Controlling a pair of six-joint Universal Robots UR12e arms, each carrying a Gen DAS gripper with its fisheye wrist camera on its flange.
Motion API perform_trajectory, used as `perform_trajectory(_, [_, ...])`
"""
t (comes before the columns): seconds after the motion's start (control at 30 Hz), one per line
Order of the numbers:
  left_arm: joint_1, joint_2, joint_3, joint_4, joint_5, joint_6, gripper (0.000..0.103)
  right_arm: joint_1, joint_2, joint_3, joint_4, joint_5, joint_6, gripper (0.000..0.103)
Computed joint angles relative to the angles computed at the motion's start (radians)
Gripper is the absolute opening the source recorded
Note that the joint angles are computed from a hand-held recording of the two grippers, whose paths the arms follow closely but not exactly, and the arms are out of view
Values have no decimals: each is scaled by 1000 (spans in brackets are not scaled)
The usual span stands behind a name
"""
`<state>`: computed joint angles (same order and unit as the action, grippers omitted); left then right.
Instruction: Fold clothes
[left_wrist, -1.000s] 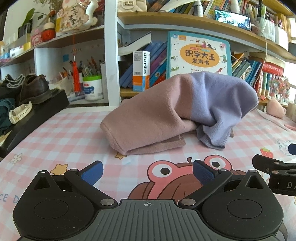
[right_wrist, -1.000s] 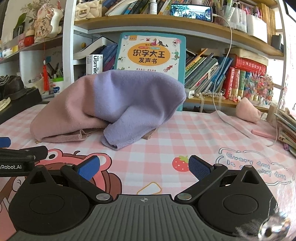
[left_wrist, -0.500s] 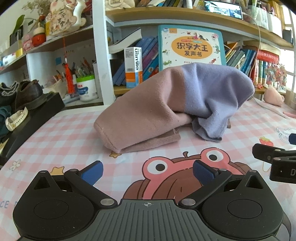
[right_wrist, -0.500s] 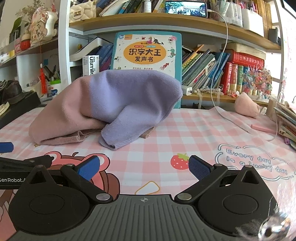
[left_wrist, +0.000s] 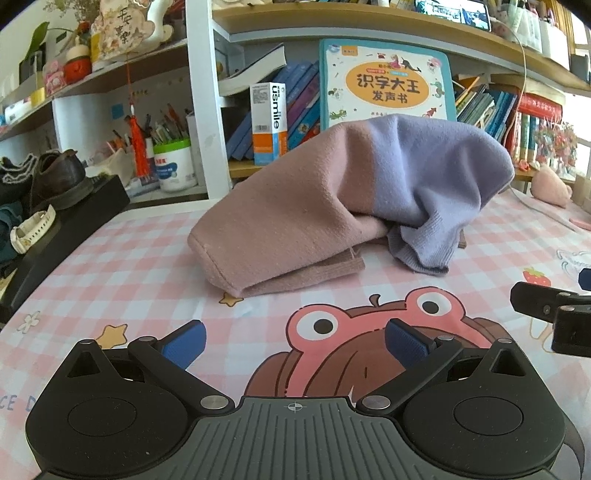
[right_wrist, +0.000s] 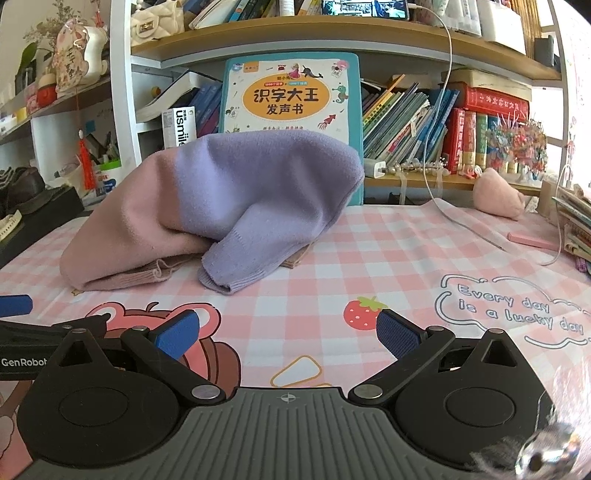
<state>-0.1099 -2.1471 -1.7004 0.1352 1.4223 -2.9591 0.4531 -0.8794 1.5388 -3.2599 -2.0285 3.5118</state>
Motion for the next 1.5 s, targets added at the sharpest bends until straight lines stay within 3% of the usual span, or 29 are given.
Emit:
perform_trajectory(0.17, [-2, 0, -3, 20, 16, -5, 103, -36, -16, 28, -23, 102, 76, 103])
perform_trajectory(0.37, [-3, -1, -1, 18, 23, -8, 103, -88, -11, -10, -3, 67, 60, 103])
perform_trajectory(0.47, [-4, -1, 1, 8, 27, -9, 103, -123, 2, -34, -6, 70, 117, 103])
perform_trajectory(0.67, [-6, -1, 5, -10, 31, -1, 103, -183, 31, -45, -73, 229, 263, 97])
perform_trajectory(0.73, [-7, -1, 6, -13, 35, 6, 103, -190, 40, -47, -98, 262, 284, 80])
perform_trajectory(0.8, [-10, -2, 7, -13, 45, 11, 103, -191, 47, -49, -120, 290, 282, 52])
perform_trajectory(0.83, [-12, -2, 6, -9, 53, 13, 103, -191, 52, -48, -135, 305, 281, 44])
perform_trajectory(0.9, [-15, -3, 5, 0, 68, 18, 103, -194, 60, -45, -167, 349, 285, 12])
perform_trajectory(0.97, [-21, -5, 2, 15, 88, 31, 103, -202, 65, -38, -199, 415, 302, 3])
perform_trajectory(1.03, [-27, -6, 1, 28, 106, 50, 103, -206, 70, -27, -263, 461, 309, 2])
perform_trajectory(1.3, [-44, -10, -7, 69, 109, 164, 103, -201, 72, -20, -400, 531, 245, 1])
perform_trajectory(1.37, [-45, -11, -6, 65, 104, 178, 103, -196, 67, -21, -371, 494, 236, 2])
perform_trajectory(1.43, [-45, -10, -5, 54, 100, 181, 103, -190, 62, -23, -336, 450, 228, 17])
perform_trajectory(1.47, [-45, -10, -3, 47, 99, 178, 103, -189, 62, -25, -317, 431, 235, 49])
perform_trajectory(1.5, [-44, -9, -2, 41, 98, 174, 103, -191, 64, -26, -312, 426, 255, 63])
